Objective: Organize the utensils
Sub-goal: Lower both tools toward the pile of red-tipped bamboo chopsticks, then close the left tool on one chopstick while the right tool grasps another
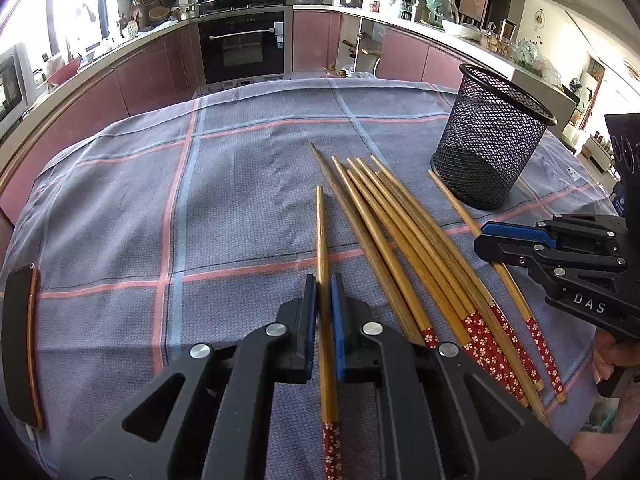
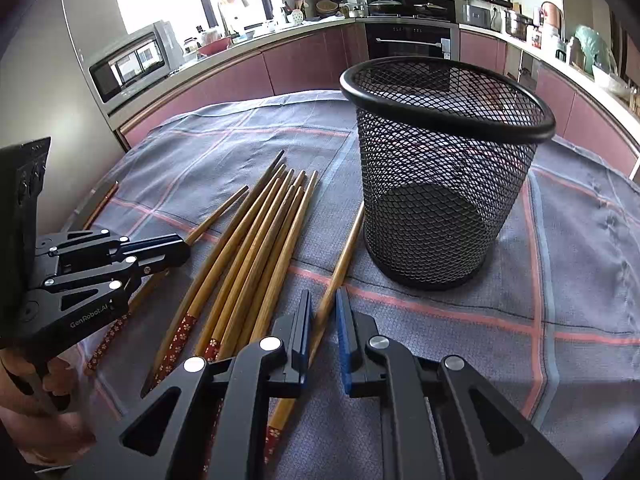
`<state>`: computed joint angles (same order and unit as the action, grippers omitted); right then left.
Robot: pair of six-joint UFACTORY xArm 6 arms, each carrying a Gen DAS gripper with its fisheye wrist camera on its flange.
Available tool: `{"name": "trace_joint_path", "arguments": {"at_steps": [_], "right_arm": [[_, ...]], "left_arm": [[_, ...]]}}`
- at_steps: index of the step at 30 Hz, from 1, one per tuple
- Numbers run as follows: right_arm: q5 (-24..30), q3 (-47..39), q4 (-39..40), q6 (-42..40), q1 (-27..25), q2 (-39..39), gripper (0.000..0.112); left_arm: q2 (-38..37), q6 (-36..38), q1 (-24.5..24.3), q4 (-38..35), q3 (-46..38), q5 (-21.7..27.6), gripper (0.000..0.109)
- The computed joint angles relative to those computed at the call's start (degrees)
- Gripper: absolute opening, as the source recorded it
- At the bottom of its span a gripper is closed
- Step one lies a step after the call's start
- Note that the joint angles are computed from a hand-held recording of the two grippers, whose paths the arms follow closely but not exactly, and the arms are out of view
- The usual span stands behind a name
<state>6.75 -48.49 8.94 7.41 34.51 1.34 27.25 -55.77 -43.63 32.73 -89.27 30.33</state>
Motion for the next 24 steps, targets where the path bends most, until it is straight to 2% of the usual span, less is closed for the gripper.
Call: {"name": "trace_joint_path", "arguments": {"at_steps": [8, 19, 24], "right_arm": [[-3.0, 2.5, 17.6, -14.9, 2.4, -2.9, 0.006], [-7.5, 3.1, 55.0, -49.8, 7.0, -10.5, 0.006], [-8.8, 1.8, 69.1, -63.7, 7.6, -12.5, 0.006]], "left_arm": [[-2.5, -0.8, -0.3, 0.0, 2.4, -1.9, 0.008], [-8.4, 1.2, -0.9, -1.2, 5.9, -8.9, 0.007], [-11.0, 2.0, -1.1, -1.5, 7.3, -12.3, 0.007]]}}
